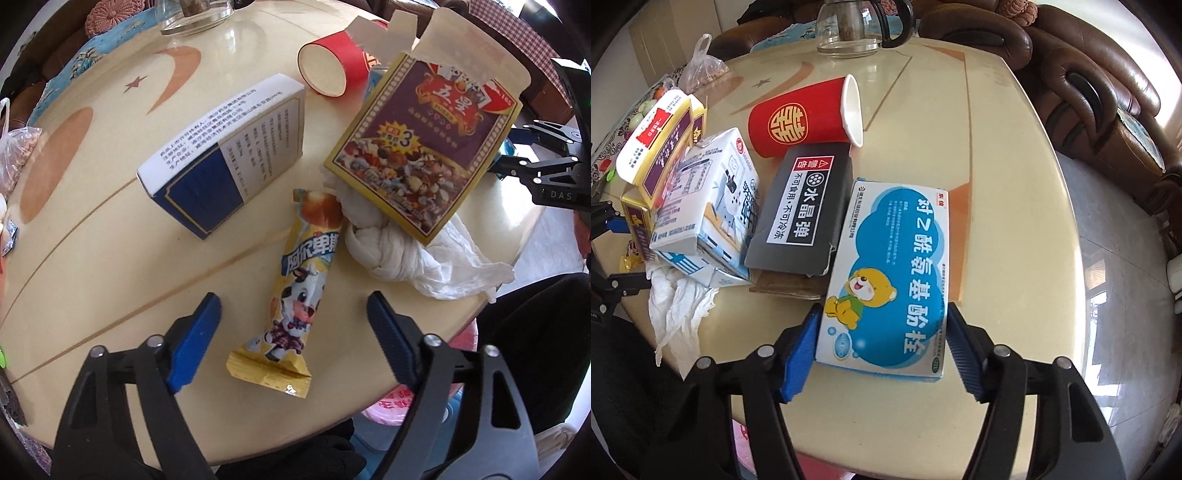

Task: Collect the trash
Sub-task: 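Reach the left tool to the snack bar while the right tool reaches the blue medicine box, then grasp the snack bar with the left tool while the right tool grasps the blue medicine box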

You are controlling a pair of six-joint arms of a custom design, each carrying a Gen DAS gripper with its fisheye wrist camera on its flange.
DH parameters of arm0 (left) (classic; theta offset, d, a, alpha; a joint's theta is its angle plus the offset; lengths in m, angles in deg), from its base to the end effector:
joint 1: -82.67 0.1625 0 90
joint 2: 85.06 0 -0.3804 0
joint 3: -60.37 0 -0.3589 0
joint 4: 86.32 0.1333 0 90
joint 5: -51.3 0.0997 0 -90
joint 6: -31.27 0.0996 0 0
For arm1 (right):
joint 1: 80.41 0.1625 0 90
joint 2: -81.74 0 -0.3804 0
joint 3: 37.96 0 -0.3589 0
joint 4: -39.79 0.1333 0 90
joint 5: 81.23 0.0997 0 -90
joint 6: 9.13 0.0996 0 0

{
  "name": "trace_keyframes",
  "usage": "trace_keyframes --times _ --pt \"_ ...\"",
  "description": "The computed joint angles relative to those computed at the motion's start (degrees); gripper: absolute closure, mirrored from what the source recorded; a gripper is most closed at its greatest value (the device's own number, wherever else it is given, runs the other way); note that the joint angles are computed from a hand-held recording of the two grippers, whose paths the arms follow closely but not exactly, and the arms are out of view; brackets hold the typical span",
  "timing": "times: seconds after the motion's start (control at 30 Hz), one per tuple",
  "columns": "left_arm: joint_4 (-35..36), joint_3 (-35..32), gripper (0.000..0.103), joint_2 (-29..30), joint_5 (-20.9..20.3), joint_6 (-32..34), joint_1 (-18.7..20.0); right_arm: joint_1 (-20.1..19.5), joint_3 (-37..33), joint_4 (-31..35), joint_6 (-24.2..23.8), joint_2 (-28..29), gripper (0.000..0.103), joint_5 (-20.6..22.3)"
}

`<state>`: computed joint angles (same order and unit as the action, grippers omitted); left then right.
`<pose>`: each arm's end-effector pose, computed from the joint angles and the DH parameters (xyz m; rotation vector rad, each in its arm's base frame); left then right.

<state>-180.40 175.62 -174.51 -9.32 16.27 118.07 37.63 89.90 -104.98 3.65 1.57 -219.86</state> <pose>-0.2102 -0.3728 0.2692 0.9694 2.3198 0.0199 0.2461 -0.3375 0.2189 0.2457 -2.3265 0.5041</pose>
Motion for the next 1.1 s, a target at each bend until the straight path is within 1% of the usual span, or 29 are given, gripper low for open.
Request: trace_keyframes --times 0.07,0.13,0.17,0.27,0.33,0.37,0.4,0.47,0.53,0.6,0.77,0.93,1.1 --pt "0.77 -0.57 0.030 0.20 0.03 -0.64 -0.31 0.10 -0.33 0.29 0.47 0.21 0.040 -0.03" --pt "1.55 -1.66 0.039 0.97 -0.26 -0.96 -0.69 0.33 -0.78 0.91 1.19 0.51 0.041 -0.03" --pt "2.03 -1.74 0.041 1.03 -0.47 -1.02 -0.86 0.31 -0.75 1.16 1.60 0.26 0.041 0.05" --pt "4.89 -2.93 0.052 1.85 -1.39 -2.87 -1.98 0.49 -1.24 2.51 3.32 0.53 0.041 -0.34" --pt "6.56 -4.40 0.071 3.21 -1.96 -4.42 -2.28 0.65 -1.84 4.15 4.91 0.71 0.041 -0.47" --pt "7.75 -5.41 0.075 4.04 -2.41 -5.36 -2.45 0.68 -1.95 4.30 5.22 0.66 0.041 -0.20" --pt "8.35 -6.04 0.083 4.70 -2.68 -5.85 -2.51 0.59 -2.13 4.31 5.21 0.66 0.042 0.17" --pt "9.55 -7.14 0.083 5.60 -2.91 -6.86 -2.60 0.57 -2.29 4.64 5.62 0.41 0.042 0.68" --pt "10.32 -7.96 0.085 6.01 -3.36 -8.11 -2.71 0.59 -2.67 5.88 6.42 0.26 0.042 0.32" --pt "10.13 -8.20 0.085 6.47 -3.20 -8.83 -2.58 0.64 -2.82 6.83 7.03 -0.24 0.042 0.51" --pt "11.88 -9.13 0.085 5.71 -3.20 -11.20 -2.43 1.83 -2.82 8.53 9.47 -1.62 0.042 -1.10" --pt "13.69 -10.21 0.085 3.72 -2.51 -12.42 -3.42 4.37 -3.36 11.55 12.54 -2.65 0.042 -2.85" --pt "16.54 -11.66 0.085 1.64 -1.80 -14.28 -6.02 7.54 -4.02 13.98 15.37 -3.24 0.042 -3.70"
